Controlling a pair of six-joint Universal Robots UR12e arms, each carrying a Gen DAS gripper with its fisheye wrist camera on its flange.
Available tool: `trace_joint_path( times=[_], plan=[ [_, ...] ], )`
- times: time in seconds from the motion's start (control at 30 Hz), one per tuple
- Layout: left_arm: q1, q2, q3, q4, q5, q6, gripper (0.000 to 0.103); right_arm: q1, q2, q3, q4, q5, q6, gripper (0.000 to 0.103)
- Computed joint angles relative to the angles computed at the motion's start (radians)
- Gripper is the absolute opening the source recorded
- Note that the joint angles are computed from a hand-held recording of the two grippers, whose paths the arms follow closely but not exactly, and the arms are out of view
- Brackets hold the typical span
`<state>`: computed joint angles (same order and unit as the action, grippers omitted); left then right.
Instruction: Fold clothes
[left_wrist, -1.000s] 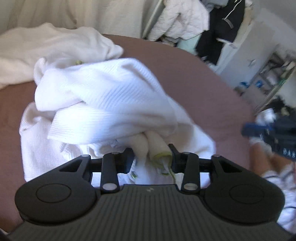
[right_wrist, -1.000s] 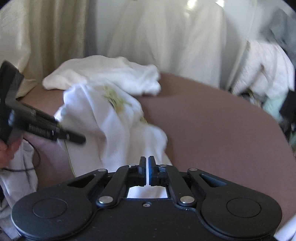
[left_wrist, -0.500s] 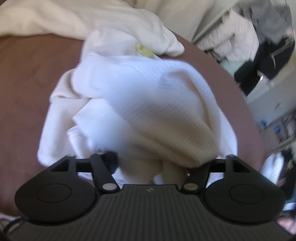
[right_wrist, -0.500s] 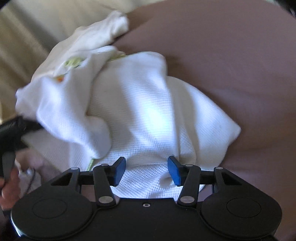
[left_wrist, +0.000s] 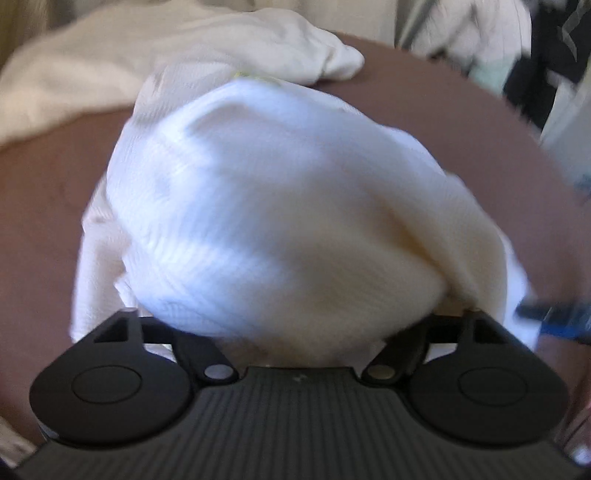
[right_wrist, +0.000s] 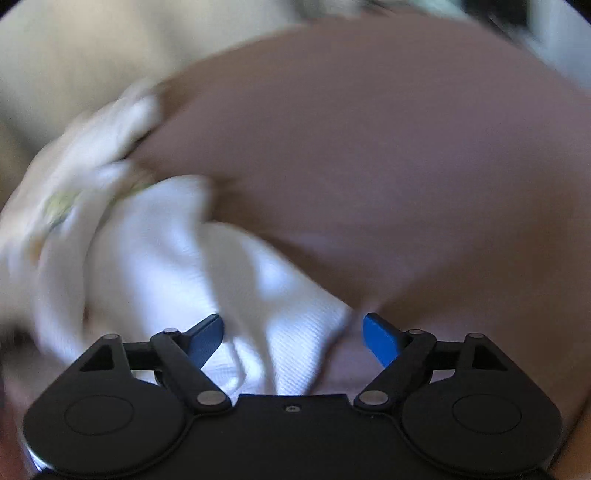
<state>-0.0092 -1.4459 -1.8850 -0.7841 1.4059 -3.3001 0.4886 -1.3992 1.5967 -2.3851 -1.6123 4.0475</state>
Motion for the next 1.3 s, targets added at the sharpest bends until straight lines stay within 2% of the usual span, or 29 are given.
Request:
trace_joint_path(
  times=[0.03,0.07,0.1,0.13,0.17,0.2,0.23,0.27,0.3,0.33,0.4,0.43,0.5,0.63,0.73,0.8,0.83,0.9,0.97,1.0,1.07,1.13,1.17,1.2,1.27,1.3],
  plan=[
    [-0.017,-0.004,0.013,-0.016,0.038,0.017,0.061,-0.024,-0.007,0.035,-0.074,0.084,0.077,0.088],
    [-0.029,-0.006,0.018,-0.014,0.062,0.021,0.059,-0.045,-0.006,0.052,-0.107,0.151,0.112,0.089],
    [-0.042,-0.007,0.020,-0.008,0.090,0.028,0.058,-0.054,-0.001,0.048,-0.105,0.176,0.105,0.089],
    [-0.058,-0.007,0.019,0.006,0.125,0.042,0.055,-0.045,0.010,0.031,-0.094,0.174,0.056,0.089],
    [-0.074,-0.007,0.017,0.020,0.160,0.057,0.052,-0.040,0.019,0.013,-0.076,0.181,-0.033,0.089],
    [-0.090,-0.008,0.016,0.034,0.196,0.073,0.050,-0.032,0.031,-0.009,-0.053,0.190,-0.133,0.080],
    [-0.107,-0.009,0.016,0.049,0.233,0.092,0.045,-0.020,0.043,-0.031,-0.025,0.180,-0.225,0.046],
    [-0.128,-0.013,0.019,0.065,0.269,0.114,0.040,-0.004,0.055,-0.054,0.002,0.145,-0.298,0.027],
    [-0.145,-0.017,0.024,0.080,0.294,0.132,0.038,0.012,0.063,-0.070,0.011,0.090,-0.351,0.021],
    [-0.158,-0.020,0.032,0.090,0.310,0.144,0.035,0.033,0.067,-0.081,0.003,0.003,-0.388,0.020],
    [-0.151,-0.013,0.051,0.084,0.268,0.125,0.033,0.066,0.069,-0.094,-0.029,-0.163,-0.448,0.019],
    [-0.145,-0.006,0.060,0.086,0.236,0.108,0.032,0.070,0.063,-0.093,-0.065,-0.209,-0.468,0.018],
    [-0.156,-0.011,0.086,0.122,0.226,0.101,0.031,0.072,0.056,-0.092,-0.149,-0.277,-0.499,0.018],
    [-0.186,-0.044,0.163,0.223,0.188,0.089,0.029,0.037,0.009,-0.047,-0.306,-0.374,-0.470,0.018],
    [-0.242,-0.085,0.239,0.304,0.194,0.121,0.027,0.015,-0.026,-0.002,-0.423,-0.503,-0.453,0.018],
    [-0.324,-0.122,0.287,0.387,0.287,0.255,0.027,-0.007,-0.054,0.035,-0.507,-0.571,-0.419,0.018],
    [-0.350,-0.140,0.310,0.406,0.282,0.286,0.028,-0.017,-0.062,0.048,-0.546,-0.607,-0.396,0.018],
    [-0.372,-0.174,0.360,0.368,0.187,0.262,0.031,-0.038,-0.073,0.063,-0.527,-0.681,-0.403,0.022],
    [-0.387,-0.220,0.414,0.276,0.129,0.217,0.033,-0.069,-0.103,0.093,-0.401,-0.710,-0.417,0.023],
    [-0.400,-0.252,0.448,0.204,0.132,0.202,0.033,-0.086,-0.116,0.106,-0.328,-0.724,-0.423,0.023],
    [-0.429,-0.320,0.508,0.056,0.180,0.181,0.033,-0.122,-0.147,0.145,-0.192,-0.665,-0.382,0.023],
    [-0.450,-0.354,0.513,-0.012,0.230,0.179,0.036,-0.157,-0.192,0.176,-0.086,-0.574,-0.293,0.022],
    [-0.459,-0.368,0.511,-0.042,0.253,0.180,0.043,-0.174,-0.208,0.184,-0.054,-0.530,-0.246,0.022],
    [-0.467,-0.378,0.503,-0.061,0.273,0.181,0.043,-0.191,-0.224,0.193,-0.029,-0.485,-0.204,0.022],
    [-0.477,-0.369,0.456,-0.041,0.299,0.179,0.045,-0.222,-0.257,0.224,-0.069,-0.387,-0.146,0.022],
    [-0.477,-0.358,0.431,-0.023,0.300,0.173,0.046,-0.222,-0.255,0.226,-0.068,-0.369,-0.140,0.022]
  ],
)
